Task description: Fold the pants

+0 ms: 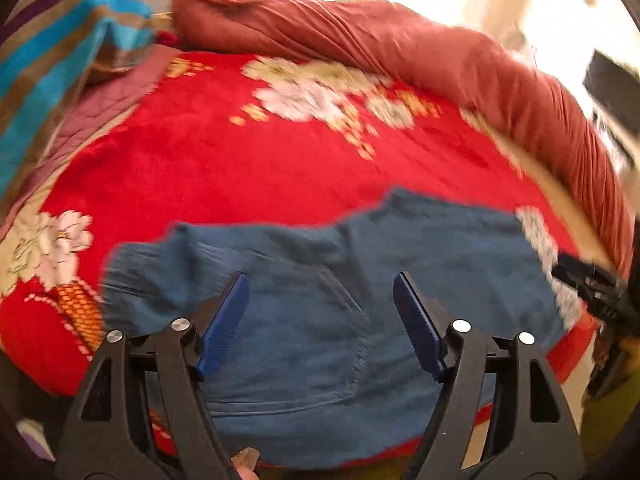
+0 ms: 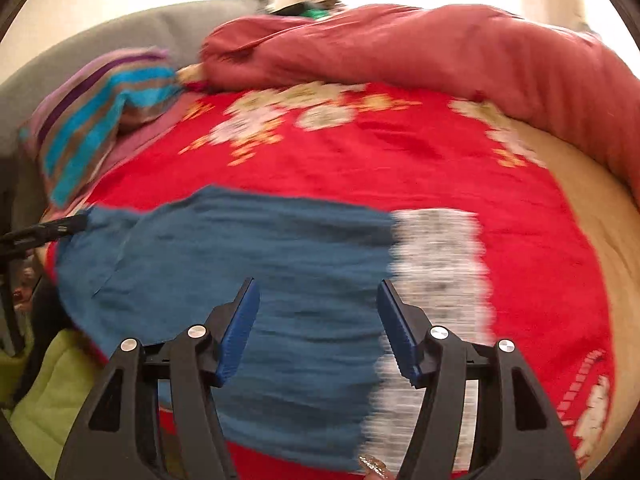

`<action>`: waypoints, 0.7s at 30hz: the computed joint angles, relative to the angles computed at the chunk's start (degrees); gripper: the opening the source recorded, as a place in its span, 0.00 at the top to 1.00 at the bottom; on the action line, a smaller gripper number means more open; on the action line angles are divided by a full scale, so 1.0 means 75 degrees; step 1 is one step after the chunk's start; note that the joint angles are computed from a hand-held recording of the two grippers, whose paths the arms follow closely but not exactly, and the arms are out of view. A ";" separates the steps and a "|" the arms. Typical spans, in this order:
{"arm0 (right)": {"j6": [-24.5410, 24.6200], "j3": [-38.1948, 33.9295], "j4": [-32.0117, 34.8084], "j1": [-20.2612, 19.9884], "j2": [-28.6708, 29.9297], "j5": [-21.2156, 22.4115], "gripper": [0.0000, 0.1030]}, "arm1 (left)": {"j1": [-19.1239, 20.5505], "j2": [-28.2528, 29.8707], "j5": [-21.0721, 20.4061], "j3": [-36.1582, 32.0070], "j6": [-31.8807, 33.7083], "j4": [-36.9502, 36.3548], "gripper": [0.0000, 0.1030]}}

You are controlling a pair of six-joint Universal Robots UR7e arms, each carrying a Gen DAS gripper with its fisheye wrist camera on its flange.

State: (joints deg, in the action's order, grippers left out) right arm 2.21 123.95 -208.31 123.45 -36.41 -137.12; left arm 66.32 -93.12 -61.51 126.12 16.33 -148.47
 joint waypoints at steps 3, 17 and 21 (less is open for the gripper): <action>0.0126 -0.0261 0.0637 -0.0017 0.0188 -0.0036 0.34 | -0.0066 0.0415 0.1059 0.0188 0.0122 -0.0328 0.25; 0.1170 0.0437 0.0618 -0.0501 -0.0027 -0.0288 0.45 | 0.0519 0.0472 0.0818 0.0082 0.0278 -0.0569 0.35; 0.1256 0.0628 0.0467 -0.0147 -0.0201 -0.0399 0.45 | 0.0281 -0.0056 0.0311 0.0007 -0.0497 0.0191 0.29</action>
State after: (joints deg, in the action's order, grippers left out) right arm 11.63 128.66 -204.80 122.34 -37.92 -140.11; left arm 68.43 -93.54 -59.17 126.18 12.60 -147.04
